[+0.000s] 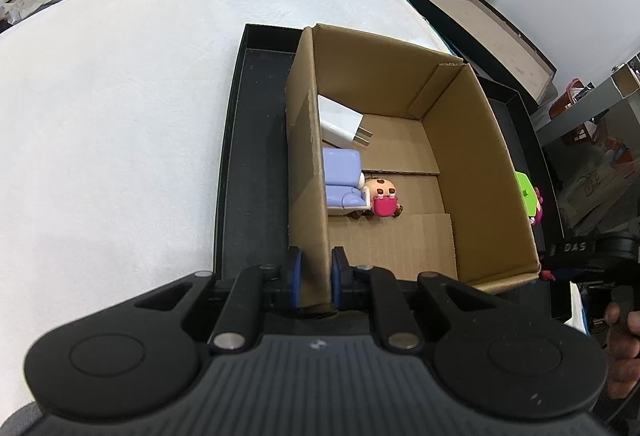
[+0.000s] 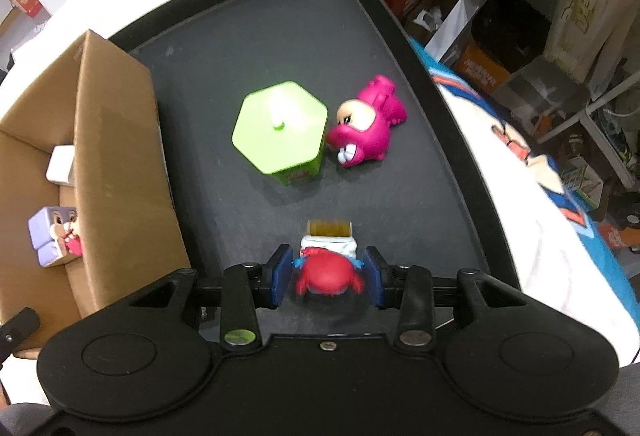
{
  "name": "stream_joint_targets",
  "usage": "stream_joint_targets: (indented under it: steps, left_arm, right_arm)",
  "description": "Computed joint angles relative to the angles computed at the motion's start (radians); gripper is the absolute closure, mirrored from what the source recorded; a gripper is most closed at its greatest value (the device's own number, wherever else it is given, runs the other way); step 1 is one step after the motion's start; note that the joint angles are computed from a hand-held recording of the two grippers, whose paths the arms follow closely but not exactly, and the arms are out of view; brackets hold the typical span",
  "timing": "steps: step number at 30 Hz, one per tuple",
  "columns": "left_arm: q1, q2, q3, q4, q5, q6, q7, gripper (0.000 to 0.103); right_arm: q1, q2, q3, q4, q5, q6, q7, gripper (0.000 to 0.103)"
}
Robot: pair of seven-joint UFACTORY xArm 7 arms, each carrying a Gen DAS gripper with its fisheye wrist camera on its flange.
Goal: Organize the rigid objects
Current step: 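Carry the blue figure mug into the box and open the right gripper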
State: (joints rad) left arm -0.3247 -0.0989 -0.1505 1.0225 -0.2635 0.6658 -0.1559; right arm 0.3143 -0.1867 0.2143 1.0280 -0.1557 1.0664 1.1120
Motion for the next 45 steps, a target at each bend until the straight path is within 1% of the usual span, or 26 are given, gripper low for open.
stream_joint_targets:
  steps: [13,19,27,36,45]
  left_arm:
    - [-0.001,-0.003,0.001,-0.004,-0.003,-0.004,0.001,0.089]
    - [0.002,-0.004,0.003,0.000,-0.002,-0.002,-0.005,0.089]
    - [0.004,0.001,0.003,0.009,-0.001,0.007,-0.007,0.089]
    - [0.003,0.007,0.001,0.009,-0.001,-0.001,-0.001,0.089]
    - [0.001,0.010,0.000,0.007,-0.003,-0.005,-0.005,0.089]
  right_arm:
    - [-0.012,-0.039,0.009,0.050,-0.046,0.034,-0.006,0.065]
    - [-0.011,-0.028,0.018,0.112,-0.080,0.044,-0.042,0.065]
    - [0.000,0.033,0.020,0.225,-0.121,0.045,-0.082,0.065]
    - [0.035,0.133,0.008,0.344,-0.149,0.030,-0.115,0.065]
    - [0.077,0.233,-0.014,0.434,-0.140,-0.006,-0.138,0.065]
